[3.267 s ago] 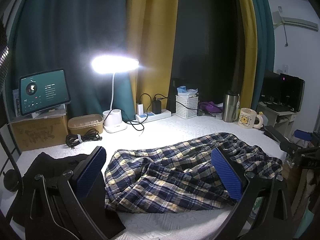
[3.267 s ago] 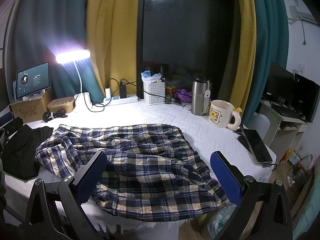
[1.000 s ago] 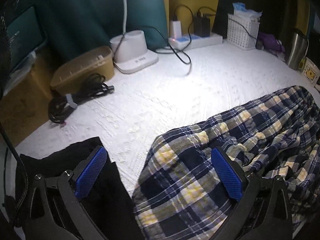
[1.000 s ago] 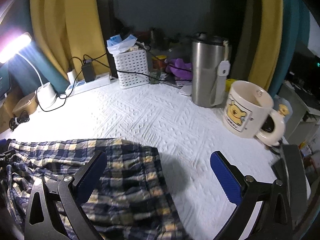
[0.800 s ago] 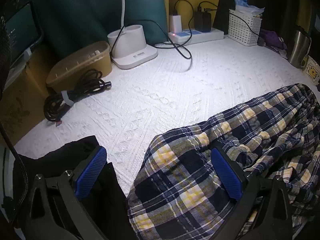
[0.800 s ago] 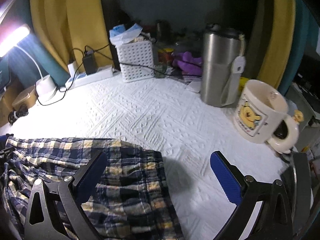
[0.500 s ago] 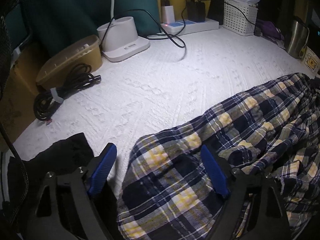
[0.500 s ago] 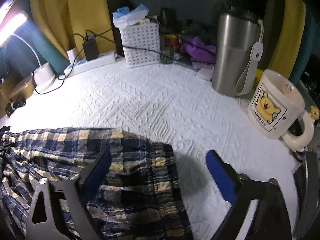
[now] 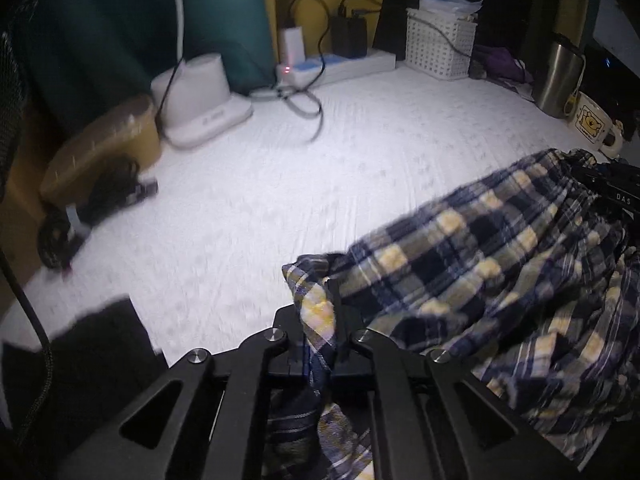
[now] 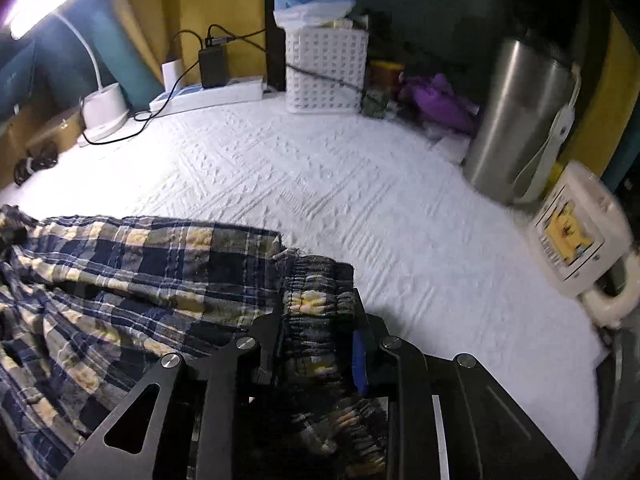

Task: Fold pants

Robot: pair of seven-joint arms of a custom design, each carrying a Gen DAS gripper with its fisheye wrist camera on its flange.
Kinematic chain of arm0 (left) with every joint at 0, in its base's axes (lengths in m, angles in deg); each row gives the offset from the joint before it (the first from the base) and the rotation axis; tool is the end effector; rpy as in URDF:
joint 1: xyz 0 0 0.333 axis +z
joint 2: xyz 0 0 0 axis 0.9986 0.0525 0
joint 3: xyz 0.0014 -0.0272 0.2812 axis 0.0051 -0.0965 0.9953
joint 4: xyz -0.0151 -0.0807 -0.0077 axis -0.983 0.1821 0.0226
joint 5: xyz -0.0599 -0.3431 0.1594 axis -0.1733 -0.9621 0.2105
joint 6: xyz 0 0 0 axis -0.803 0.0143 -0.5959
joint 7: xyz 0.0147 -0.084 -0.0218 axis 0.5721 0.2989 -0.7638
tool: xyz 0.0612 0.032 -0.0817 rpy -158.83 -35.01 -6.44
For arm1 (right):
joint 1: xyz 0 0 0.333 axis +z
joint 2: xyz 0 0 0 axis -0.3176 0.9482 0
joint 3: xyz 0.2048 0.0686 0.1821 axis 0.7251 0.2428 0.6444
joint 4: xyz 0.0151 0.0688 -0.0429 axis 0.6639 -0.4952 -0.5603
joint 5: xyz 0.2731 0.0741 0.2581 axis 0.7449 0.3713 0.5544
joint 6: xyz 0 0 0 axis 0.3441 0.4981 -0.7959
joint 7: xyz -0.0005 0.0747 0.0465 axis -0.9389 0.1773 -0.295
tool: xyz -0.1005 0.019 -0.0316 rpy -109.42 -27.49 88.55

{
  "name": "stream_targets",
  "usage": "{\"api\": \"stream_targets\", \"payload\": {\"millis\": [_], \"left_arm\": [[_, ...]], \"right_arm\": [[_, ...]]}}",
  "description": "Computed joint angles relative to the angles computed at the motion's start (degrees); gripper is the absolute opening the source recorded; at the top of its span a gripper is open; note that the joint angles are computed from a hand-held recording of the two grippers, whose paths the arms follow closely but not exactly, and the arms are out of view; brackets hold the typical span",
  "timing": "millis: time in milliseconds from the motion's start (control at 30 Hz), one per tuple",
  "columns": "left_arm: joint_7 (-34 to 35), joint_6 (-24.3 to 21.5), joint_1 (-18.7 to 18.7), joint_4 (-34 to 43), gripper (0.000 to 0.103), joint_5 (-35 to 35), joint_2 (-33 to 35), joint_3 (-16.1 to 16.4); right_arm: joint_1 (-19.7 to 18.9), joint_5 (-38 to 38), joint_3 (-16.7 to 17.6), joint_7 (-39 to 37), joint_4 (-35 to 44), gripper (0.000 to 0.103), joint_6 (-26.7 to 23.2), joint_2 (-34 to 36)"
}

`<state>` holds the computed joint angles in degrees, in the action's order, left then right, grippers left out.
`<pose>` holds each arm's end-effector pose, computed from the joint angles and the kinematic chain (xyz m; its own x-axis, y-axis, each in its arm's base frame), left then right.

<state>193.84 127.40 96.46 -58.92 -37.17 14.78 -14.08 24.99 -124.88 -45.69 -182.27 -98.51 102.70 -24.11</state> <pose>0.5324 -0.1753 0.2588 -0.5483 -0.8352 -0.0411 -0.6657 0.4657 -0.5830 0.4446 0.4404 0.2591 -0.0822 -0.9878 0.1324 -0.7747 -0.0203 -0.6320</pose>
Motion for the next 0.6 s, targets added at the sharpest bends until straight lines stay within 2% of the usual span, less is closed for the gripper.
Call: {"api": "stream_targets", "payload": {"millis": [133,200,233,267,333,367,500,567,600], "left_arm": [[0.02,1.23,-2.46,3.25,0.004,1.13,0.25,1.36],[-0.17,1.34,-4.52,4.98,0.004,1.82,0.58,2.89],[-0.10,1.04,-5.40,6.66,0.004,2.31,1.00,3.15],[1.24,1.23,-4.56,6.59,0.004,1.27,0.87,2.04],[0.14,0.69,-7.50,10.15,0.004,2.89,2.34,4.07],[0.29,0.58,-7.40,10.65,0.004,2.89,2.65,3.76],[1.32,-3.33,-10.26,17.63,0.004,2.79,7.34,4.79],[0.55,-7.99,-12.73,22.41,0.009,3.45,10.62,6.58],[3.55,-8.52,-12.15,22.91,0.009,0.21,11.53,5.49]], "right_arm": [[0.84,-4.09,-0.92,5.66,-1.95,0.025,-3.13,-2.91],[0.15,-5.60,-0.59,7.58,-2.95,0.025,-4.23,-4.27],[-0.20,-6.16,-0.28,8.16,-3.21,0.025,-4.97,-4.75],[-0.62,-6.76,-0.05,8.79,-3.60,0.025,-5.58,-5.37],[-1.69,-7.72,0.45,9.86,-4.51,0.025,-6.34,-6.51],[-2.38,-7.91,0.69,9.93,-4.89,0.025,-6.41,-6.89],[-4.50,-7.23,1.39,8.65,-4.57,0.025,-7.54,-6.44],[-5.84,-5.49,1.39,7.47,-3.77,0.025,-6.37,-5.08],[-6.44,-4.36,1.34,6.81,-3.61,0.025,-5.40,-4.49]]}}
